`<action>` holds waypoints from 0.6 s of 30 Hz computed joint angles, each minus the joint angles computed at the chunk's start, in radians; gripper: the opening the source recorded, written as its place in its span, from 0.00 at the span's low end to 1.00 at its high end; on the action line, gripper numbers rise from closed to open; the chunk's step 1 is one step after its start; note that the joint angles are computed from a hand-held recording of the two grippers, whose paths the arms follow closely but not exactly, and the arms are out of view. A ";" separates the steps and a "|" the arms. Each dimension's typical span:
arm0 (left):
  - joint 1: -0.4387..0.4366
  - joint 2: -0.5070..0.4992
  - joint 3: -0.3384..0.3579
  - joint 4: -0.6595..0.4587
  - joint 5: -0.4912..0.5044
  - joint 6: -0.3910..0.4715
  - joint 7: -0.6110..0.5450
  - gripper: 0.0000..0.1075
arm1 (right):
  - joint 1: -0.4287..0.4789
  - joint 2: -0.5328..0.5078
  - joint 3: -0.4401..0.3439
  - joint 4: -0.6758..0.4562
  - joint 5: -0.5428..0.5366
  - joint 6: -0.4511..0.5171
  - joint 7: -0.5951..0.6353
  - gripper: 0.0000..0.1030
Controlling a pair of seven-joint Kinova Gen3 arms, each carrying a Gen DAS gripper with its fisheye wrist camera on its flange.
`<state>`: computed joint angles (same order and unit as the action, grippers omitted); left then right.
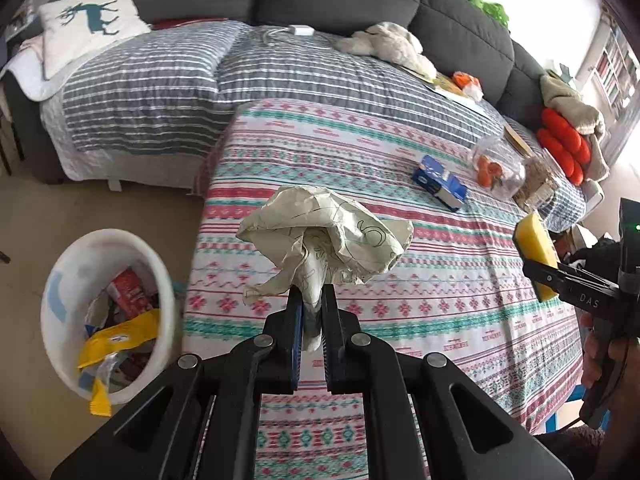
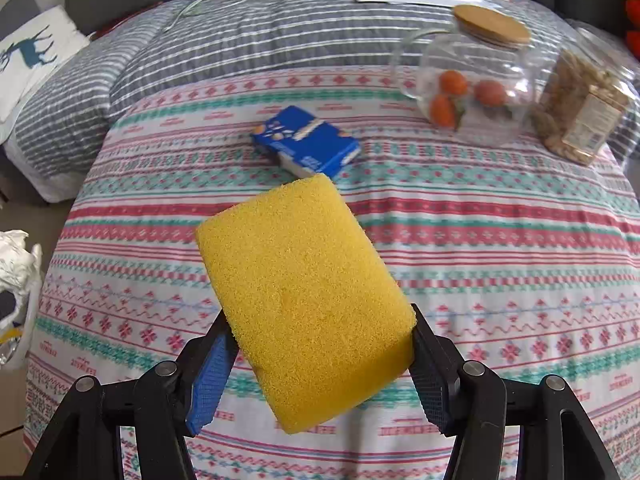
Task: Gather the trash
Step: 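Carry the beige paper over the white bin and open the left tool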
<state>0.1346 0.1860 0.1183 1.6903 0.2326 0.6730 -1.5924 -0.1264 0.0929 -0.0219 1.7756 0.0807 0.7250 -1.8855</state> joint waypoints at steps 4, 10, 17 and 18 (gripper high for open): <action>-0.057 -0.023 -0.036 0.043 0.008 -0.002 -0.020 0.08 | -0.038 0.017 -0.020 -0.016 0.023 -0.002 -0.033 0.66; -0.128 -0.040 -0.078 0.096 -0.004 -0.004 -0.018 0.08 | -0.094 0.048 -0.037 -0.054 0.046 0.003 -0.063 0.66; -0.151 -0.018 -0.114 0.104 -0.123 -0.021 0.069 0.09 | -0.161 0.102 -0.051 -0.110 0.050 0.006 -0.104 0.66; -0.166 -0.015 -0.114 0.104 -0.112 -0.022 0.062 0.10 | -0.173 0.111 -0.054 -0.118 0.052 0.006 -0.111 0.66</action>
<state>-0.0318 0.1713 0.0040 1.7945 0.1209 0.6506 -1.5302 -0.2998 0.2036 -0.0757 1.6577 0.1332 0.7309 -1.9961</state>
